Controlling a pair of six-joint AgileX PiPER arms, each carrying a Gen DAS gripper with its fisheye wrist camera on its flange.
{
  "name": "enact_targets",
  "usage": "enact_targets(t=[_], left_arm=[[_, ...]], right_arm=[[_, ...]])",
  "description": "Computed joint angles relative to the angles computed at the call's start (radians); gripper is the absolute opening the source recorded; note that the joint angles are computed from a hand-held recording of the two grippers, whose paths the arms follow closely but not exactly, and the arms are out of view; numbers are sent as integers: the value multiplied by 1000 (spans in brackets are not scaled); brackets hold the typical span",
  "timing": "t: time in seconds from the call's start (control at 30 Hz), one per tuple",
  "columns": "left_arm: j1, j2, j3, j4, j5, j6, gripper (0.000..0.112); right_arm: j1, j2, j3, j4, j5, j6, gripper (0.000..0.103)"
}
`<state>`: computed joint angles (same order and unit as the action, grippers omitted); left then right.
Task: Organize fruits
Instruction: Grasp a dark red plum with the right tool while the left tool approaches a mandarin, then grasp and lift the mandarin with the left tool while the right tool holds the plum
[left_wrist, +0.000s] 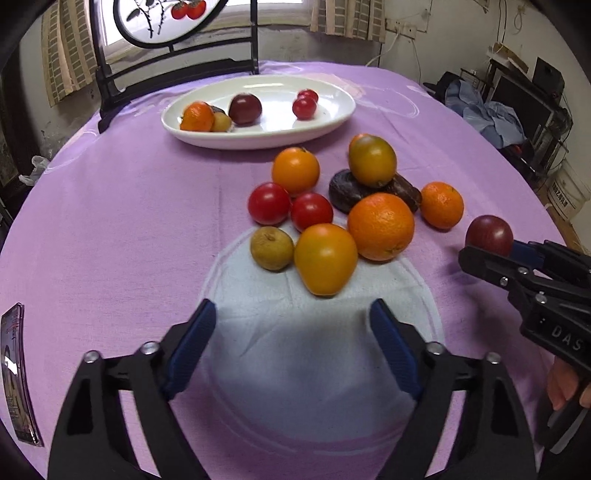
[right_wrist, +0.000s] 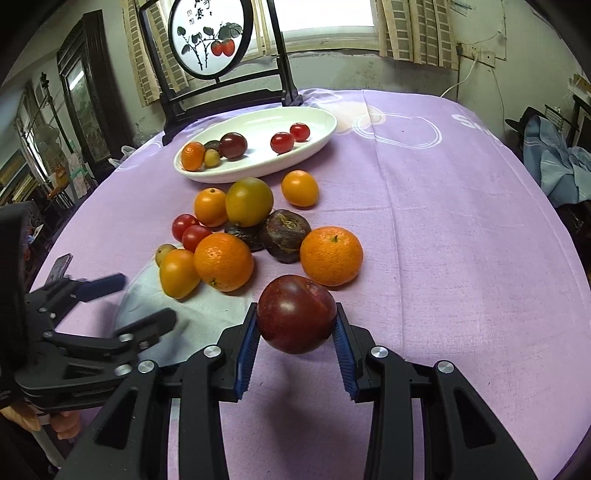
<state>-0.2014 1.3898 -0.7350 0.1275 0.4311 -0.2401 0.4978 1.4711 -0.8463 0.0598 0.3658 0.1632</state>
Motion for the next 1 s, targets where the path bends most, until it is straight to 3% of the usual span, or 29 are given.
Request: enact_targets(t=[0.13, 0.5, 0.6, 0.8, 1.0], left_arm=[[-51, 43, -18, 151, 7, -175, 69], [-90, 154, -140, 274, 37, -291, 68], [-89, 167, -152, 299, 27, -308, 61], [-69, 125, -114, 181, 13, -177, 58], [-38, 4, -33, 26, 21, -8, 57]], right_arm=[[-4, -8, 4, 49, 7, -50, 39], [10, -24, 12, 64, 13, -67, 40], [12, -19, 11, 56, 17, -56, 40], [10, -21, 14, 71, 13, -73, 40], [23, -18, 18, 42, 3, -45, 39]])
